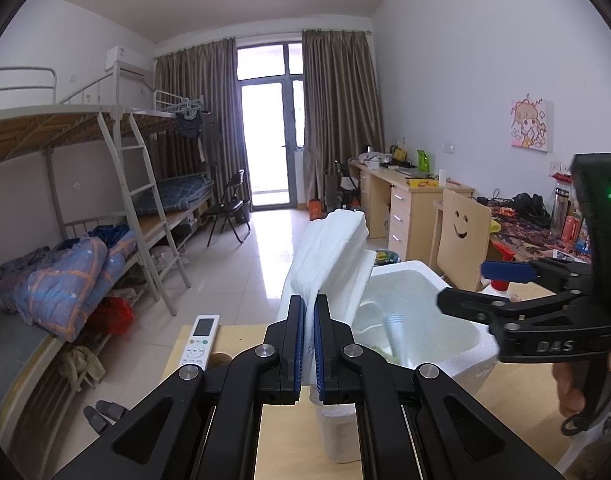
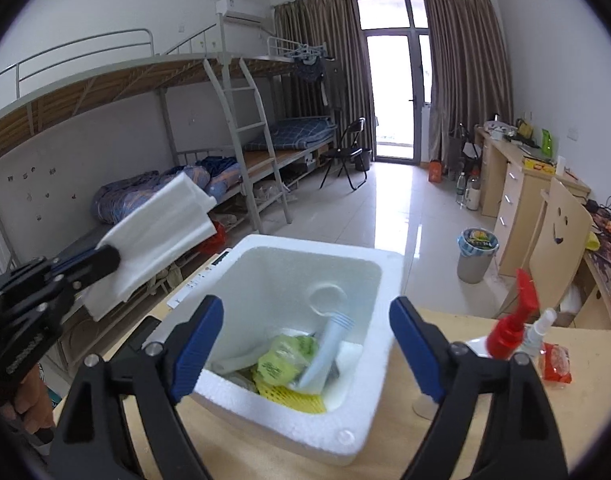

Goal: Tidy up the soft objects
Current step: 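Open the left gripper to drop the towel while the right gripper drops the stick into the box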

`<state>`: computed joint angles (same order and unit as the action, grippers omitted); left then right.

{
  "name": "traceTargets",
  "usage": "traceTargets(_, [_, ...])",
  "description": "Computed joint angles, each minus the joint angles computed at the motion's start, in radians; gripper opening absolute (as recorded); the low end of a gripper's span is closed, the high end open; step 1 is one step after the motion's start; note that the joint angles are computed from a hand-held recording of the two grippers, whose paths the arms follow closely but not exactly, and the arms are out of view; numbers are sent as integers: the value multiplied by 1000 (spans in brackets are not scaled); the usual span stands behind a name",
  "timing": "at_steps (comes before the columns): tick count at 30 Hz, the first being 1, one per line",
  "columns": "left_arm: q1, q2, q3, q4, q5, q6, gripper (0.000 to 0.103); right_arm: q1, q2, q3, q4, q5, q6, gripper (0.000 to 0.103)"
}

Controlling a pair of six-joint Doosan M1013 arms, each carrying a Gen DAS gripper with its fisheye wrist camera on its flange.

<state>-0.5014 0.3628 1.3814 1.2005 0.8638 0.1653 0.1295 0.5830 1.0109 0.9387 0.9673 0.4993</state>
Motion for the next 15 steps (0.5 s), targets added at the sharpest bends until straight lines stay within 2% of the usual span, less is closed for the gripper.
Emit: traceTargets(15, [11,54,-77,-69,-71,81,5,-49,-53,70,26,-46,-54,88])
